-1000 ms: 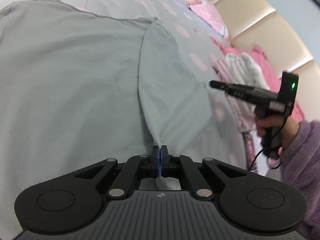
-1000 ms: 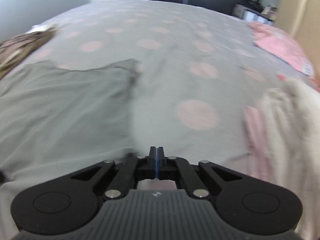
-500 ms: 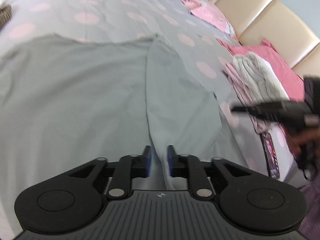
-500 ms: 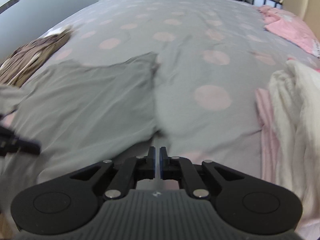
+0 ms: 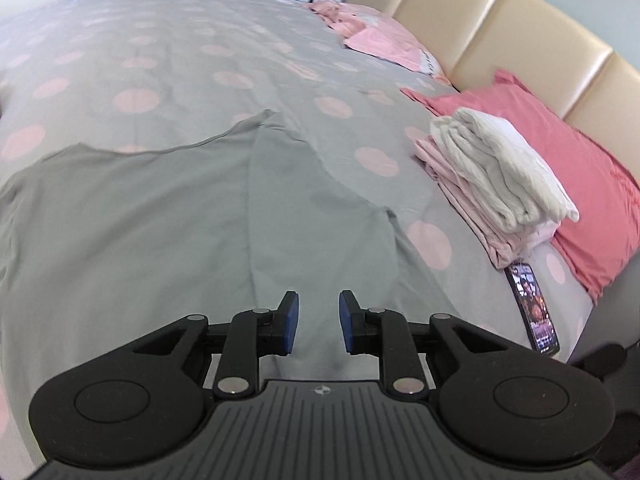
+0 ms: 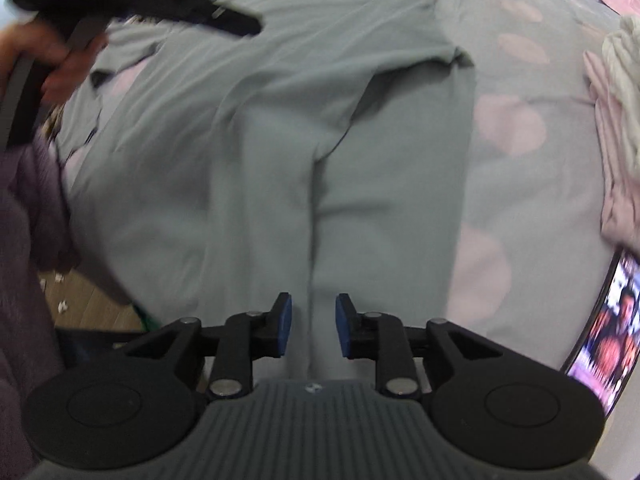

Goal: Fold clothes

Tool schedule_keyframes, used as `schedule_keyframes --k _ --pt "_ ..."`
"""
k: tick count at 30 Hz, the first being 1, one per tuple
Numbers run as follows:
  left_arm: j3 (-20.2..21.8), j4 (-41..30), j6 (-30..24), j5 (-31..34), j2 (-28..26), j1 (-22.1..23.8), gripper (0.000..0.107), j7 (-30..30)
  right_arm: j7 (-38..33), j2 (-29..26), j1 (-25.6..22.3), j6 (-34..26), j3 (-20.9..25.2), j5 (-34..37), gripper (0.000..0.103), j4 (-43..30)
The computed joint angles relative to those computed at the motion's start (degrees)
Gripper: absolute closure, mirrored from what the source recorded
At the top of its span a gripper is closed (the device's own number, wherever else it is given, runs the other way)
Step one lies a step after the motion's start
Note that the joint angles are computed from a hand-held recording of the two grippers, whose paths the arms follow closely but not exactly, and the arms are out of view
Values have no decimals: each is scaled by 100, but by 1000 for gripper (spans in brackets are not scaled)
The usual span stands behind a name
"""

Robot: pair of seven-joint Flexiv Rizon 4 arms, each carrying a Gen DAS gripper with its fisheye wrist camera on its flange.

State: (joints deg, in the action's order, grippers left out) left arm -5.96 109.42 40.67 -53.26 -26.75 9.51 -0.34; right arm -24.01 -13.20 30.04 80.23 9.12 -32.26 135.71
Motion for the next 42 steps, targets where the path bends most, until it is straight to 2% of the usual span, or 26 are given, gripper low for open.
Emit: schedule_keyframes --k 6,11,13,16,20,27,33,37,38,41,42 --pt "-71 145 383 134 168 -254 88 330 -278 149 -58 -283 553 806 74 155" --pt "-177 101 631 397 202 -506 85 730 -697 92 -97 -200 679 1259 74 137" --pt "-222 -10 741 558 149 -641 85 711 -978 83 -185 -210 807 1548 74 97" --pt "-305 -228 887 813 -1 -846 83 499 -1421 69 -286 -323 953 1962 73 -39" --pt "-362 -347 1303 1332 -198 -1161 74 225 -1818 37 -290 -356 969 2222 72 -157" --pt "-299 -674 2165 2548 -773 -1539 74 -562 -2115 -15 -326 -124 1078 2770 71 -97" --pt "-359 -953 2071 3171 -1020 -1503 76 -1019 -2197 -71 -435 306 1252 3262 71 59" --pt "-484 -911 2268 3390 -1074 -1455 78 -976 -2153 -143 -453 334 1242 3350 71 57" --pt "-495 -914 2291 3439 -1086 -1457 80 -974 -2181 -189 -496 372 1272 3401 73 39" --pt "-444 -1014 2183 3594 -1125 -1514 87 -1085 -2301 -270 -623 352 1374 3500 94 -25" --pt "-447 -1039 2154 3627 -1133 -1512 88 -1092 -2364 -281 -681 330 1438 3559 95 -55"
